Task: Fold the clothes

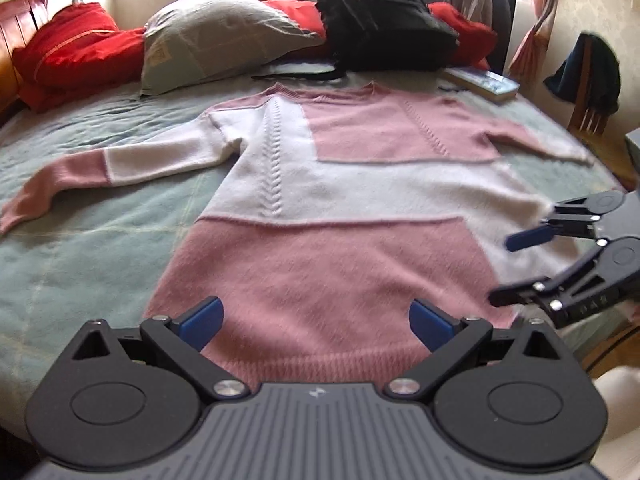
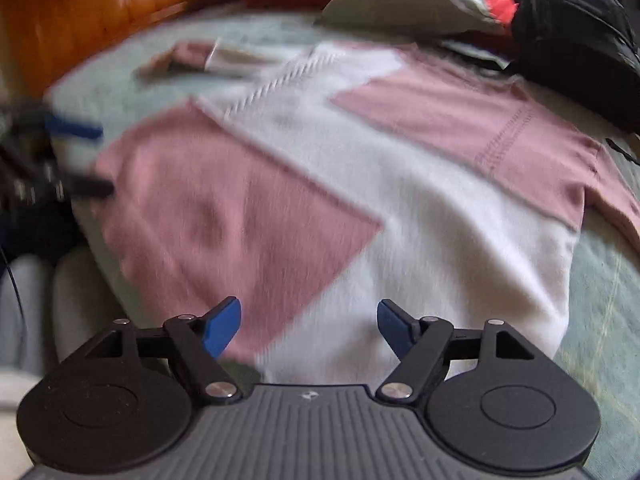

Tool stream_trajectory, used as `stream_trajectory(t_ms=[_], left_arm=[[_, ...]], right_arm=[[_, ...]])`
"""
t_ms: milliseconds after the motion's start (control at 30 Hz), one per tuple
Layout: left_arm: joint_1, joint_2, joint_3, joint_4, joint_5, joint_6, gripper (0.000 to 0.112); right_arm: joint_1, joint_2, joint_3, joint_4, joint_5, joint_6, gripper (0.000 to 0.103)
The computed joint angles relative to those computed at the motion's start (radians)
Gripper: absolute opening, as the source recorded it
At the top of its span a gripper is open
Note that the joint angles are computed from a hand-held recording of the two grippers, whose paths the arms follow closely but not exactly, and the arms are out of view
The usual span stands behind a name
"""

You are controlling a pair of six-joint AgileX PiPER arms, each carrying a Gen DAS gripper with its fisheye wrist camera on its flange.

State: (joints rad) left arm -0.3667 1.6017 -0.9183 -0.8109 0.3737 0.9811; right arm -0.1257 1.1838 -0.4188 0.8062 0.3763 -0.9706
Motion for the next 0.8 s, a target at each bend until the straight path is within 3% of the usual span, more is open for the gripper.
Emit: stream_trajectory(t_ms=[67,200,433,600,800], left_arm=[[0.016,0.028,-0.040,-0.051,0.032,0.029,0.099],[0.052,0.099,-0.145,-0.067,0.089,0.004,0.099],[0.100,0.285,-0.427,-0.013,0.235,-0.167,0.099],[0.110,0.470,-0.709,0.021,0.361,-0.272,0.099],[0.138,0.748,-1.134,0.056,0.569,-0.443,0.099]], right_arm=[[-0.007,0.040,-0.049,0.096,0.006,-0.086,0.088],[-0.011,0.167,-0.170,0.208,0.013,-0.206,0.089],[-0.068,0.360,-0.347,0.353,0.069,-0.376,0.093],[-0.138,0.462,-0.434,0.462,0.159,-0.470,0.095],[-0.184,0.569,-0.526,0.589,0.260,-0.544,0.099]])
